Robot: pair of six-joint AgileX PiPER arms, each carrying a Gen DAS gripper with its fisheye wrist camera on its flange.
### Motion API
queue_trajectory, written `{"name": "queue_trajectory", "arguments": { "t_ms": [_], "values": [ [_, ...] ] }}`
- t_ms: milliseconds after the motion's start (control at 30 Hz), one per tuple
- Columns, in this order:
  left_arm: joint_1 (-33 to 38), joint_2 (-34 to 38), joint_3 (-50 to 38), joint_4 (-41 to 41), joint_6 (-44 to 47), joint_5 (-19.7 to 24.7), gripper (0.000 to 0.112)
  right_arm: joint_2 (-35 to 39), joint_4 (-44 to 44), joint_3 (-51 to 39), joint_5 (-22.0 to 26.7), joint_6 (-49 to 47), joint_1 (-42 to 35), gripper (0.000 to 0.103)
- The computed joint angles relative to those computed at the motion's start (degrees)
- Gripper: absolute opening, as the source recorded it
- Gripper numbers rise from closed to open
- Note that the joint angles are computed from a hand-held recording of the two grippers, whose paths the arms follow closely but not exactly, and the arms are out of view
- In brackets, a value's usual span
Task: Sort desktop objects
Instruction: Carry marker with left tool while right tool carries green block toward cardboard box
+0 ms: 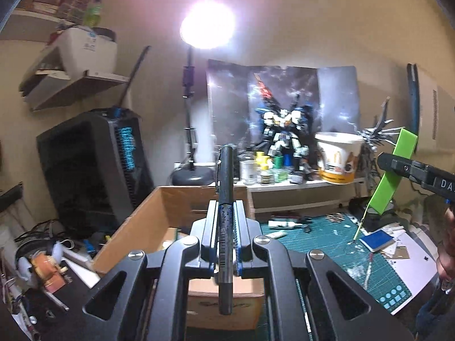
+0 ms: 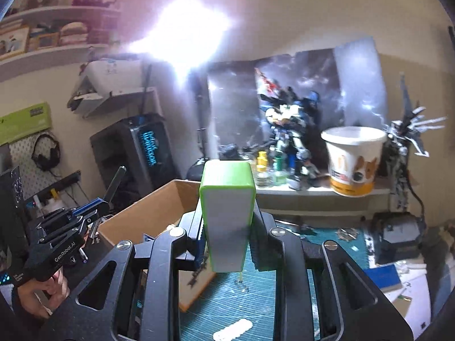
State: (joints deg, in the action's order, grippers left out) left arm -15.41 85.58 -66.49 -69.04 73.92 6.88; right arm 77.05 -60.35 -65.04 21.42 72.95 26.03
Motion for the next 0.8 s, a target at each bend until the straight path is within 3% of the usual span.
{"name": "queue_trajectory", "arguments": {
  "t_ms": [233, 467, 600, 800],
  "values": [
    [4.5, -4.4, 3.7, 5.5, -6.2, -1.6, 0.01, 3.8, 0.4, -4.4, -1.4, -2.0, 4.8, 0.023],
    [9.1, -8.9, 6.9, 21.1, -22.3, -1.9, 0.01, 8.2, 4.2, -9.3, -3.3, -7.3, 9.0, 0.023],
    [10.8, -10.3, 7.8, 34.9, -36.2, -1.7, 0.01, 10.2, 5.6, -11.3, -3.9, -9.2, 10.9, 0.023],
    [12.6, -11.7, 9.0, 41.6, -42.7, -1.3, 0.01, 12.0, 10.9, -13.2, -4.7, -14.8, 11.8, 0.023]
  ]
}}
